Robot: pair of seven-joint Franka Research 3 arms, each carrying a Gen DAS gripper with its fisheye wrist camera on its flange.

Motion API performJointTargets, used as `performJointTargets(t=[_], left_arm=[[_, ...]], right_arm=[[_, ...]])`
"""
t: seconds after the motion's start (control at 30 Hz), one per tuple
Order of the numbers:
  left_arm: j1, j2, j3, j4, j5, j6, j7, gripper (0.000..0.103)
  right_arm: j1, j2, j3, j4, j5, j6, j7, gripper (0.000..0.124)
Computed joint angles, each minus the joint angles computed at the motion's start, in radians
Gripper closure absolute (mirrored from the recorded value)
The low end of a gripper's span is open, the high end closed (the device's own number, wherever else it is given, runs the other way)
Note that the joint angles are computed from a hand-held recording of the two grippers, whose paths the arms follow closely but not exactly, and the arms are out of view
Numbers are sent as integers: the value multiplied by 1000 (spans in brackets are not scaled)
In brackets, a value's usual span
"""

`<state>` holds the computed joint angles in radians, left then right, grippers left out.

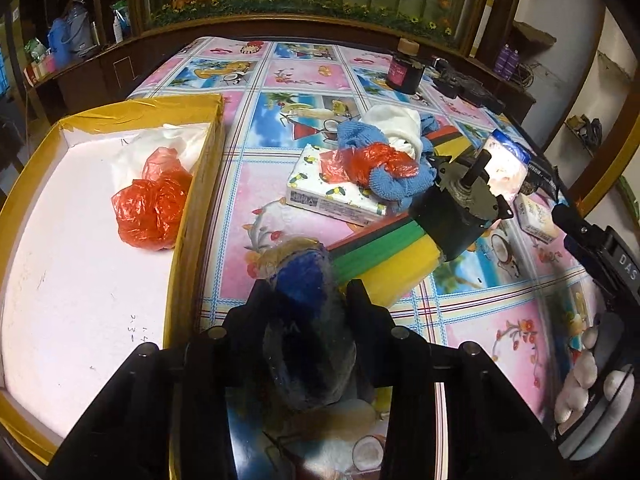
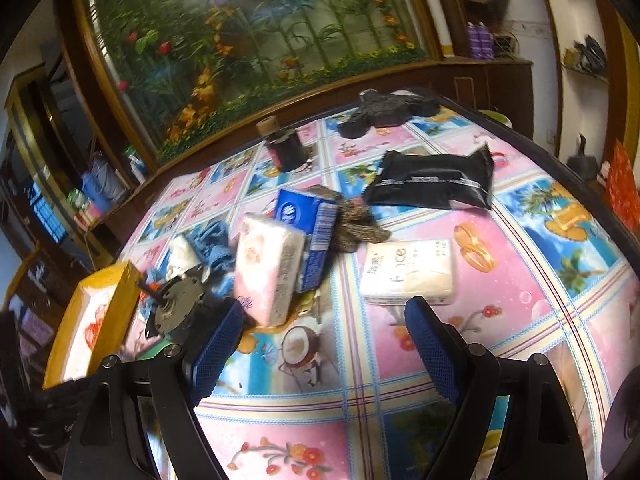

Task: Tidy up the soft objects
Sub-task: 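Grasp the blue-white plastic bottle with left tool while right grasps white tissue pack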

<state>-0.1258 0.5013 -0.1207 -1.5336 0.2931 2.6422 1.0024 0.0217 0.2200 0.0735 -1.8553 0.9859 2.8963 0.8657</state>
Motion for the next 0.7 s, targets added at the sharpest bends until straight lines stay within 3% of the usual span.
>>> performJointTargets(t=[0.27, 0.37, 0.43, 0.5, 0.57, 0.63, 0.7], left_arm=[[125, -150, -128, -222, -216, 247, 152, 67], [170, -193, -175, -279, -309, 303, 235, 67], [182, -212, -186, -301, -348, 315, 276, 67], [184, -227, -182, -319, -373, 324, 301, 67], [195, -242, -186, -341, -408, 335, 330, 67], [215, -258, -198, -366, -459, 347, 363, 67], [225, -274, -197, -388, -500, 358, 383, 67]], right_arm=[[-47, 33, -15, 48, 74, -104, 84, 40], [-44, 39, -23, 53, 62, -85, 111, 40], [-13, 48, -51, 50, -49, -50, 215, 41], [58, 72, -132, 59, -302, -36, 444, 45], [130, 105, -223, 99, -535, -81, 645, 48], [159, 130, -255, 141, -654, -104, 733, 49], [144, 164, -243, 212, -701, -173, 763, 49]])
